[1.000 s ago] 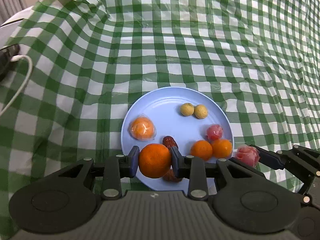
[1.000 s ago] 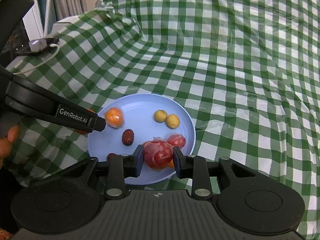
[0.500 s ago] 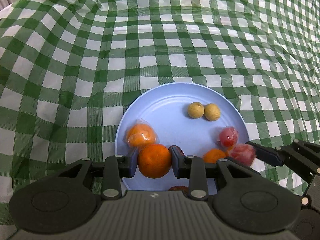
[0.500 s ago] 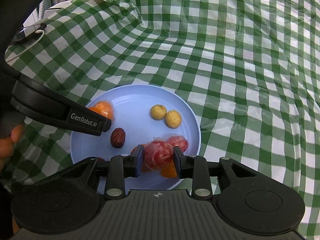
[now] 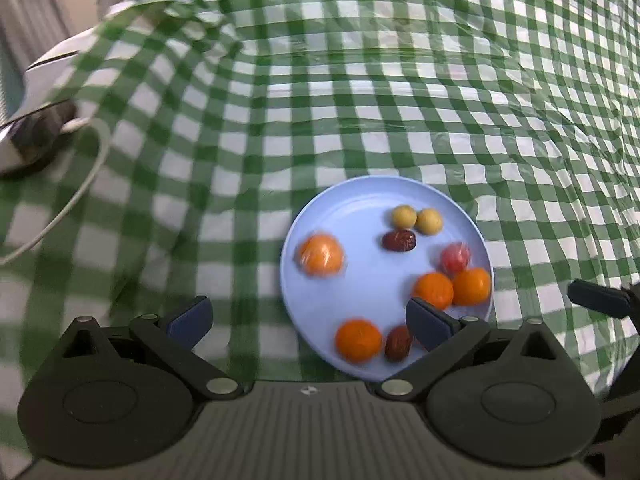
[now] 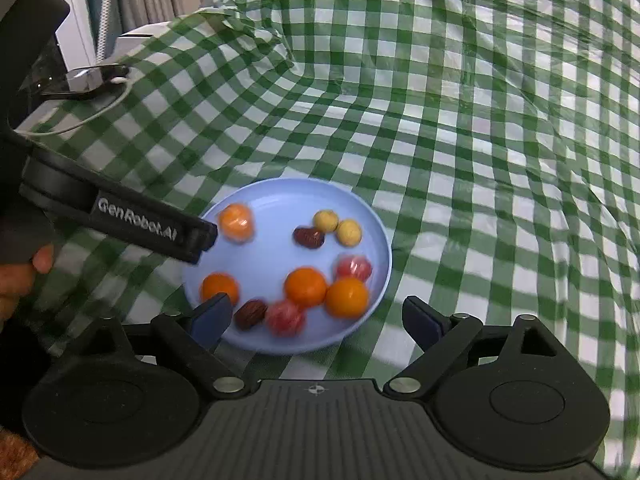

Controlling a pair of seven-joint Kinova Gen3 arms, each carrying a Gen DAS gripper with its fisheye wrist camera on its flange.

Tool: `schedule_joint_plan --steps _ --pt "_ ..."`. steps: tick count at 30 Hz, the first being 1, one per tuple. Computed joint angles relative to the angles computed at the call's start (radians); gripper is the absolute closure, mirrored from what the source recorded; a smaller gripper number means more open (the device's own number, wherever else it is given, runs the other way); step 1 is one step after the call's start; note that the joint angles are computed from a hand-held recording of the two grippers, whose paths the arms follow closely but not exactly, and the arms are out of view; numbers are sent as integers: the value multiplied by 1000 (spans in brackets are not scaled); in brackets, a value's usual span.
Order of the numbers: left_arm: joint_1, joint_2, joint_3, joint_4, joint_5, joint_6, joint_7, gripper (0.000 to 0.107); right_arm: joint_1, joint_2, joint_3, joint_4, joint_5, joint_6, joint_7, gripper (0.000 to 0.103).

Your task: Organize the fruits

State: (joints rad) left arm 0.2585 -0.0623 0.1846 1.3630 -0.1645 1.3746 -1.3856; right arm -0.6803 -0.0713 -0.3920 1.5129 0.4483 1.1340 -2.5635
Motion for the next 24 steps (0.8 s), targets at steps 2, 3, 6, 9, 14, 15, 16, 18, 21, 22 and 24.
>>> schedule_joint_plan --steps 2,3,6,9,14,15,16,18,21,22,24 --pt "-2 -31 0 1 1 30 16 5 -16 -12 -28 -9 26 38 -42 6" --pt "-4 -47 1 2 3 43 20 5 -25 -15 -46 -14 47 60 -70 5" --pt "-14 -100 11 17 0 62 24 5 -56 -22 -96 -29 115 120 -153 3" --pt "-25 -148 37 32 -23 74 25 5 -86 -28 -134 -38 174 170 -210 3" --pt "-51 -215 65 57 -25 81 27 5 -123 -42 -176 -44 232 233 -276 2" --pt "-58 -228 76 63 -31 81 31 5 -129 -44 -184 -45 240 243 -286 2" --pt "-65 -238 87 68 -37 83 35 5 -133 -45 -190 -45 246 252 -294 1" --pt "-76 -255 101 76 -39 82 40 5 -143 -46 -201 -44 256 269 -308 1" --pt "-88 -276 113 82 -33 84 36 5 -157 -44 -215 -47 271 289 -329 1" --pt "-92 -280 116 82 -30 86 33 5 -162 -44 -218 -47 278 295 -335 1" --pt "-99 -286 121 83 -27 88 28 5 -170 -43 -223 -48 290 305 -345 1"
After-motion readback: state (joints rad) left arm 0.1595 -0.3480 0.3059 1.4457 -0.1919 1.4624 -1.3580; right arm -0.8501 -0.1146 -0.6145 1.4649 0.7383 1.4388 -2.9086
